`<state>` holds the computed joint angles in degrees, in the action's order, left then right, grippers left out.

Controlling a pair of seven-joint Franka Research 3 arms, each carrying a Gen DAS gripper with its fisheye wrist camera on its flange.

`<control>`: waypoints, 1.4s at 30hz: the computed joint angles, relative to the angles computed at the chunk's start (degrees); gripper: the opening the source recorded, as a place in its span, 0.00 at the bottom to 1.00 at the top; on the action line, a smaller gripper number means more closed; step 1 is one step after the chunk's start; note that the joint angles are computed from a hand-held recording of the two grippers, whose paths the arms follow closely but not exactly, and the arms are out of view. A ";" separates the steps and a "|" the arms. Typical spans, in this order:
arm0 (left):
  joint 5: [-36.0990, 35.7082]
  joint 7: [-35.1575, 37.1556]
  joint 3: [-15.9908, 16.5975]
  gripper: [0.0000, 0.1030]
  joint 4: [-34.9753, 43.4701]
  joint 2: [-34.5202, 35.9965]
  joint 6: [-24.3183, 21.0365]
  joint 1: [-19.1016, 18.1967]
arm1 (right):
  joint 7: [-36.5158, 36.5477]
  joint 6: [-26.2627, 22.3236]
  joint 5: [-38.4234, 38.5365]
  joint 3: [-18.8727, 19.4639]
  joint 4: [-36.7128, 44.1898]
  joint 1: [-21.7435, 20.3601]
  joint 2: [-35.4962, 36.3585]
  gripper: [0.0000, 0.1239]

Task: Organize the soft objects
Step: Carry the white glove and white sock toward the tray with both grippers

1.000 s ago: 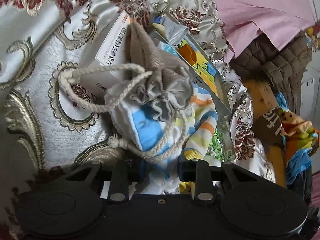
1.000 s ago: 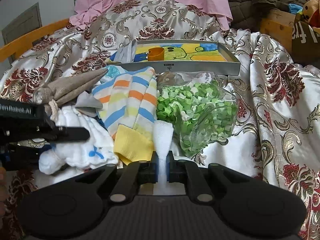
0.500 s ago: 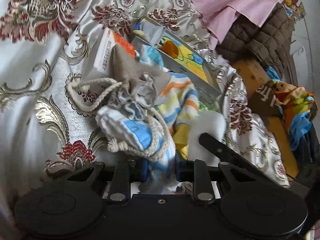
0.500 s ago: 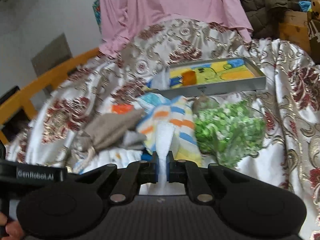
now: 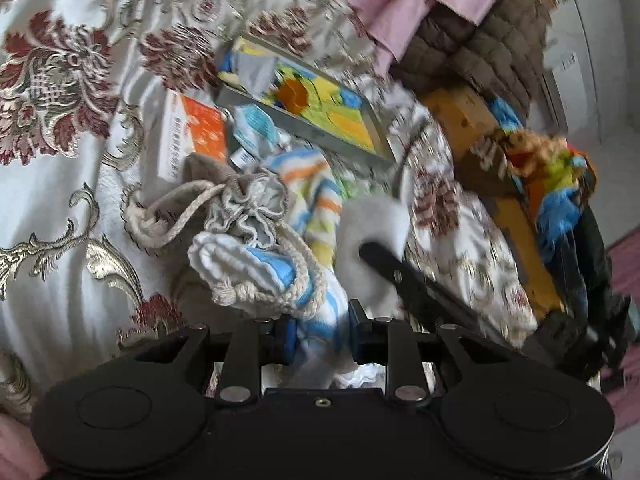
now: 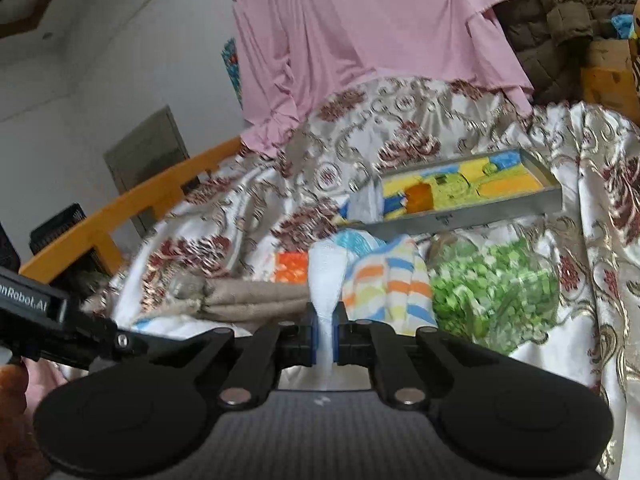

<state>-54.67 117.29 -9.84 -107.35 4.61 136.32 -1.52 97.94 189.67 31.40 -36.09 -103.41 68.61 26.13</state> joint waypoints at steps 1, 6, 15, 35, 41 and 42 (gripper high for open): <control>0.18 -0.04 0.15 0.26 0.14 -0.37 -1.93 0.27 | -0.21 0.98 -0.16 0.63 -0.29 -0.37 -0.31 0.06; -2.64 -1.98 1.45 0.26 1.93 -0.75 -11.42 1.73 | -3.43 2.82 3.03 2.49 -0.64 -1.31 -1.27 0.06; -13.99 -6.45 1.87 0.26 6.27 1.14 -16.81 4.43 | -9.39 5.70 9.13 5.73 -1.38 -2.62 -2.74 0.06; -8.18 -6.55 -4.09 0.27 24.20 15.90 -5.97 4.74 | -23.02 7.06 23.11 10.35 4.60 -6.51 -1.06 0.06; 0.75 -10.47 -6.78 0.27 37.55 26.56 -4.35 3.82 | -22.88 1.91 24.16 4.11 13.92 -6.45 5.27 0.06; 2.52 -11.61 -7.06 0.27 40.80 28.87 -4.54 3.42 | -21.63 0.70 23.35 2.72 15.76 -6.59 6.77 0.06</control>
<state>-52.15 105.68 -16.90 -66.56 33.48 131.78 1.90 76.31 190.37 54.75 -33.36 -87.65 62.02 32.89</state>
